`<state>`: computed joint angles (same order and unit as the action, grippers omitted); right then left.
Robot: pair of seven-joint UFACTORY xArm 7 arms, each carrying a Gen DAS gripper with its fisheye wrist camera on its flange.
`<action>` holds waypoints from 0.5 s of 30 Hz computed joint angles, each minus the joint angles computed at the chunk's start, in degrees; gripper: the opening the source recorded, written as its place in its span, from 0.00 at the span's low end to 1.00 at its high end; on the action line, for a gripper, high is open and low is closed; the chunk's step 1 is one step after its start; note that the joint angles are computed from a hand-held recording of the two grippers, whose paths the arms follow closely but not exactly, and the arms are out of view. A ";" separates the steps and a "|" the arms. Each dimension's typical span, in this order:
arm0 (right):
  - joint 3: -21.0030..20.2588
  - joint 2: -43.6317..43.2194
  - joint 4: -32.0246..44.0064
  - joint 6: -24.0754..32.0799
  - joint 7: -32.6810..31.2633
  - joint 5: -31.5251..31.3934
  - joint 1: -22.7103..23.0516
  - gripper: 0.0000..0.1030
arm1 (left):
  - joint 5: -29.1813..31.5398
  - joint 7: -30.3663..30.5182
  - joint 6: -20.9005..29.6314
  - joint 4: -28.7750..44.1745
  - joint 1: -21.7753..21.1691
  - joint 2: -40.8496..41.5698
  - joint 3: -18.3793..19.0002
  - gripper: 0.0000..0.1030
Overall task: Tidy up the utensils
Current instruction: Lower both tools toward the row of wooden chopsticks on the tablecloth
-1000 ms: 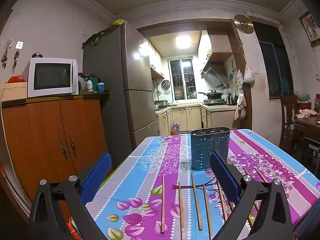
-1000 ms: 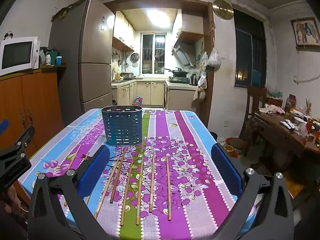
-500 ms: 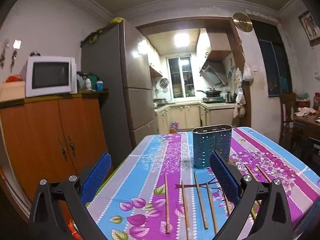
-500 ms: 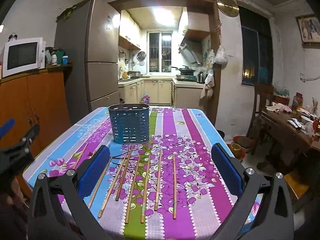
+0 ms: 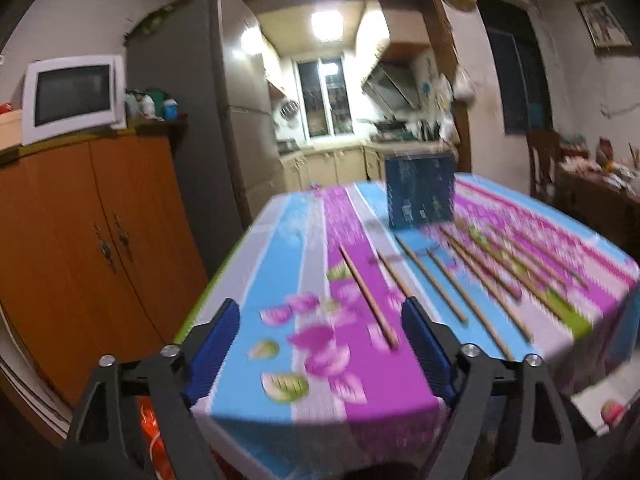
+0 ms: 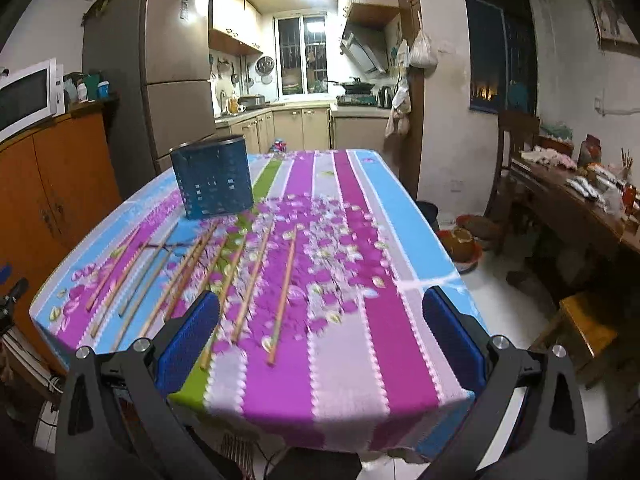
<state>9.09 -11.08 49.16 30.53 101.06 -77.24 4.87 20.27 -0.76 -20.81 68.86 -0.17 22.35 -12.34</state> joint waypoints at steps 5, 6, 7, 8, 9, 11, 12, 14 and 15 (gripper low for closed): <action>-0.84 -0.88 -2.66 -4.94 0.76 0.93 -0.62 0.92 | 6.60 -2.52 5.22 0.02 7.27 1.72 -8.88 0.54; -0.75 -0.72 -2.92 -5.57 0.29 1.54 -0.64 0.86 | 6.84 -2.13 5.94 0.26 7.98 2.25 -10.16 0.48; -0.47 -0.36 -2.82 -5.42 -0.13 2.03 -0.65 0.82 | 6.97 -1.61 7.02 0.58 8.82 2.66 -11.60 0.46; -0.27 -0.08 -2.88 -5.38 -0.58 2.52 -0.58 0.80 | 6.45 -0.87 7.59 0.68 8.87 2.92 -12.18 0.46; -0.13 0.41 -2.89 -6.10 -0.30 2.34 -0.55 0.75 | 6.40 -0.28 8.62 1.05 10.21 3.65 -14.38 0.44; 0.01 1.74 -2.24 -6.99 -0.69 2.51 -0.23 0.68 | 6.67 1.21 11.13 1.57 14.79 5.42 -20.90 0.42; -0.02 2.03 -2.14 -7.06 -1.16 2.71 -0.02 0.65 | 6.99 2.57 12.40 1.71 16.99 6.56 -24.29 0.42; 0.14 3.78 -1.04 -6.95 -1.57 2.06 0.55 0.61 | 6.38 4.67 13.13 1.95 16.92 7.58 -25.72 0.42; -0.08 4.62 -0.51 -7.67 -1.47 1.53 0.83 0.57 | 5.88 5.53 13.23 2.23 15.80 8.04 -25.35 0.42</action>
<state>9.01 -6.47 48.65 22.85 99.58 -75.71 5.70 26.15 4.78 -7.58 71.08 15.63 30.39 -37.69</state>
